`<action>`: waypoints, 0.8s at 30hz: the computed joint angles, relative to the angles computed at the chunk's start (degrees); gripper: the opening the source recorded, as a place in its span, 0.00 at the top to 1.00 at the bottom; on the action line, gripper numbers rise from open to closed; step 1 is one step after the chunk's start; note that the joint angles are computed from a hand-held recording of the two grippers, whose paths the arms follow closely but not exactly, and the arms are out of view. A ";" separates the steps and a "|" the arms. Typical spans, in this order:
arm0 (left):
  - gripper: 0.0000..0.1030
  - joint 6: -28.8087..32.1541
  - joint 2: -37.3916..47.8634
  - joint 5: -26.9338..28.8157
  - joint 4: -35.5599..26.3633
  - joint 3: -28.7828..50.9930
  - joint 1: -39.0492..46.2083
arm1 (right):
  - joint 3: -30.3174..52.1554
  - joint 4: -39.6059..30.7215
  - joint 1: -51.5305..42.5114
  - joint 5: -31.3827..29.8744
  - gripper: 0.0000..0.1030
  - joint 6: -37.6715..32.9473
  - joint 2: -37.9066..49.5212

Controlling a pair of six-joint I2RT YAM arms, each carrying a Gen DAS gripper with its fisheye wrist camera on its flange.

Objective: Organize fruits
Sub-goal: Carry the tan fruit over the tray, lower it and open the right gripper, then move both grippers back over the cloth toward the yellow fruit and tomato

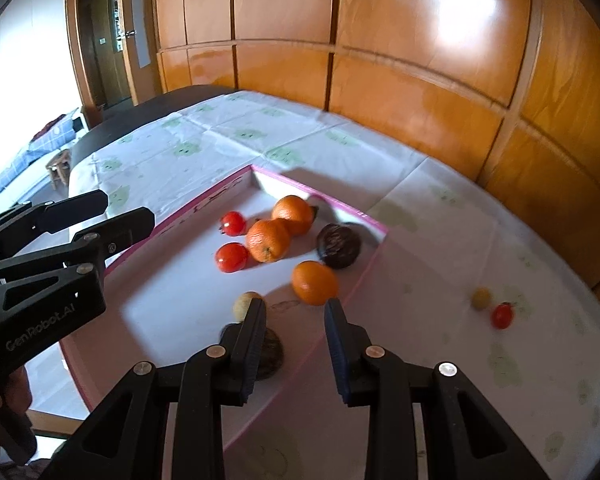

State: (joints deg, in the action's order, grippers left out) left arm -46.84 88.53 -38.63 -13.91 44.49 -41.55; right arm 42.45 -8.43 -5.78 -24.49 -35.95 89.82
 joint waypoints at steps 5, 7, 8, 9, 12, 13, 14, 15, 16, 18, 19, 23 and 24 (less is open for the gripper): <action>0.48 -0.26 0.76 -0.02 -0.63 0.84 -0.67 | -3.06 3.88 -0.87 1.97 0.69 -0.62 -2.74; 0.48 -0.33 1.08 -0.20 -1.02 1.29 -1.10 | -4.17 5.42 -1.36 2.53 0.69 -1.06 -3.51; 0.48 -0.50 1.29 -0.42 -1.33 1.63 -1.41 | -4.45 5.72 -1.72 2.58 0.69 -1.42 -3.73; 0.48 -0.45 1.50 -0.52 -1.48 1.91 -1.62 | -4.57 5.92 -2.17 2.55 0.69 -1.72 -3.80; 0.48 -0.36 2.22 -0.88 -1.92 2.85 -2.19 | -4.79 6.30 -3.36 2.13 0.69 -2.10 -4.07; 0.48 -0.26 2.42 -0.97 -2.03 3.12 -2.37 | -5.02 6.67 -3.69 2.12 0.69 -2.16 -4.30; 0.48 -0.19 2.72 -1.06 -2.27 3.56 -2.62 | -5.07 6.75 -4.04 1.93 0.69 -2.39 -4.41; 0.48 -0.16 2.88 -1.15 -2.46 3.84 -2.84 | -5.06 6.85 -4.52 1.66 0.69 -2.51 -4.56; 0.48 -0.04 2.98 -1.16 -2.47 3.95 -2.90 | -5.09 6.93 -4.86 1.49 0.69 -2.60 -4.72; 0.48 0.08 3.45 -1.19 -2.71 4.49 -3.15 | -5.27 7.38 -5.53 1.19 0.69 -2.90 -5.06; 0.48 0.11 3.74 -1.25 -2.91 4.88 -3.33 | -5.26 7.50 -5.72 1.11 0.69 -3.00 -5.08; 0.48 0.59 4.26 -1.39 -3.11 5.55 -3.74 | -5.15 8.04 -6.57 0.83 0.69 -3.41 -4.96; 0.48 0.63 4.36 -1.39 -3.20 5.69 -3.82 | -5.03 8.10 -6.85 0.69 0.69 -3.50 -4.80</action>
